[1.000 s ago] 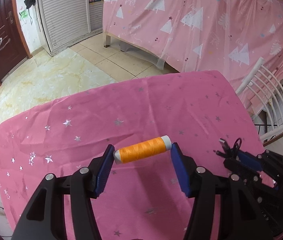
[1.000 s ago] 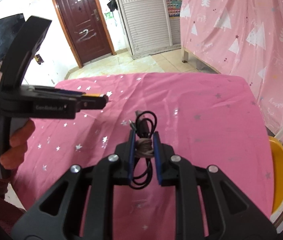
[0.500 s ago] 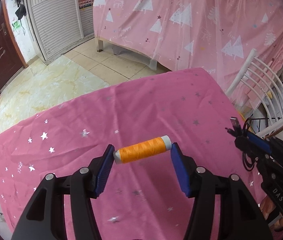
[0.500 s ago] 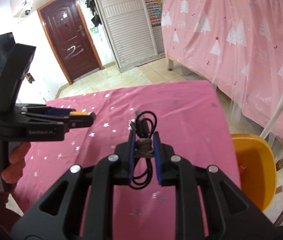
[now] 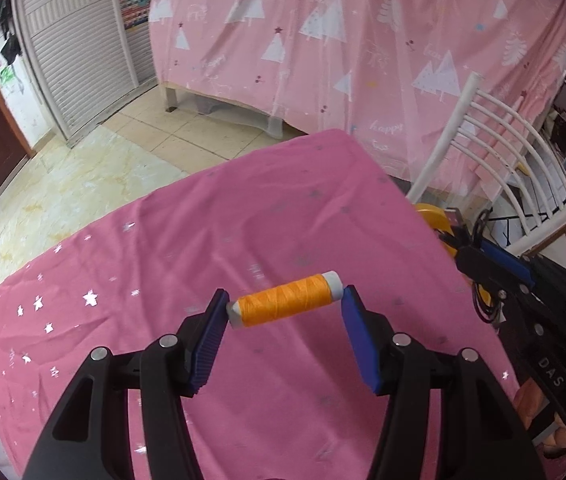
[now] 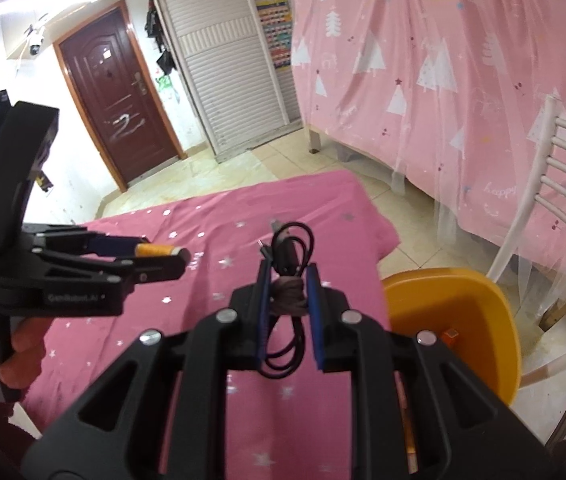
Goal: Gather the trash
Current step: 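Carry the spool and cable over the yellow basin, then open both grippers to drop the spool and cable into the basin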
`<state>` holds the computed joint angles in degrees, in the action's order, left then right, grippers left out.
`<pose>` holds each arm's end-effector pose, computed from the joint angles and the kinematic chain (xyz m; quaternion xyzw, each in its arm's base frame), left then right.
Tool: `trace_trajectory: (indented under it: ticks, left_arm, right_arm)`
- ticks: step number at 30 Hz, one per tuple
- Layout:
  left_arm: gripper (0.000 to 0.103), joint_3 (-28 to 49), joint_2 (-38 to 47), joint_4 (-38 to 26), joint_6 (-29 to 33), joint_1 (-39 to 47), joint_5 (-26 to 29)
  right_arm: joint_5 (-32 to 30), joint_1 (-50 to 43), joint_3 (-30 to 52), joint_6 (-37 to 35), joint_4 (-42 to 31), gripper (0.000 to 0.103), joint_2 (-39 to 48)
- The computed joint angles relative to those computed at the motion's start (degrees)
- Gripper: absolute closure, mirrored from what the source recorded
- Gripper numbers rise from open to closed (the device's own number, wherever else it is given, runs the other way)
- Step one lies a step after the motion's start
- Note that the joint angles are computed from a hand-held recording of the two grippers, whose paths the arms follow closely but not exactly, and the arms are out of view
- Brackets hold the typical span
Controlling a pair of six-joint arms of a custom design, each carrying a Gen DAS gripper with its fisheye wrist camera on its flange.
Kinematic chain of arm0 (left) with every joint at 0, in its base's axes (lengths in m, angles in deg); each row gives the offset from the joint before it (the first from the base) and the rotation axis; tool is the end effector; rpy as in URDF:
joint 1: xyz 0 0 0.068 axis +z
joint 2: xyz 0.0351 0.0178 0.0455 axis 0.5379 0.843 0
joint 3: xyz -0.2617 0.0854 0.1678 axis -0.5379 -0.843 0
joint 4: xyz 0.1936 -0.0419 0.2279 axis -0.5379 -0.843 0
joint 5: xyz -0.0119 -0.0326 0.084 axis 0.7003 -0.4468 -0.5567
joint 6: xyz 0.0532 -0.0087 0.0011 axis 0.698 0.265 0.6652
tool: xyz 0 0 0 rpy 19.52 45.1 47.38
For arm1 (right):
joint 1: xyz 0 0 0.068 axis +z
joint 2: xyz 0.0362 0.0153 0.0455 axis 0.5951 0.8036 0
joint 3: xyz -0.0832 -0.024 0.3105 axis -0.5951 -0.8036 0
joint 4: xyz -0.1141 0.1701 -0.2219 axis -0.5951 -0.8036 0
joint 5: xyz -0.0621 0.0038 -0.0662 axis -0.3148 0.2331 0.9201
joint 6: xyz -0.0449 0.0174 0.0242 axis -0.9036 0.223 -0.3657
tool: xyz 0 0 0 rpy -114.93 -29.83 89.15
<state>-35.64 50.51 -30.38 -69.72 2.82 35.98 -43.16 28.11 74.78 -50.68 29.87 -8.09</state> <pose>0.2382 -0.1354 0.1607 0.1678 0.9520 -0.0794 0.2432 0.1970 -0.0156 0.1200 -0.0214 0.9069 0.1427 0.3959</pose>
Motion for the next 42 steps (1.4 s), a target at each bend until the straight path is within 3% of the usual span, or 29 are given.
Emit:
trace_trajectory:
  ticks: [7, 18, 33, 42]
  left_arm:
    - [0.051, 3.7, 3.0, 0.0, -4.7, -7.9, -1.4]
    - [0.051, 10.3, 8.8, -1.5, -8.6, -15.4, -2.8]
    - [0.051, 19.8, 18.4, -3.3, -12.3, -22.0, -2.3]
    - [0.051, 25.0, 24.4, -3.4, -14.1, -24.0, -0.6]
  right_arm:
    - [-6.4, -12.3, 1.2, -4.1, 1.1, 0.087, 4.4]
    - [-10.7, -24.4, 3.8, -9.1, 4.5, 0.086, 16.2]
    - [-12.1, -31.8, 9.0, -11.5, 8.6, 0.084, 31.6]
    - [-14.9, -37.2, 11.7, -12.4, 6.6, 0.084, 34.2]
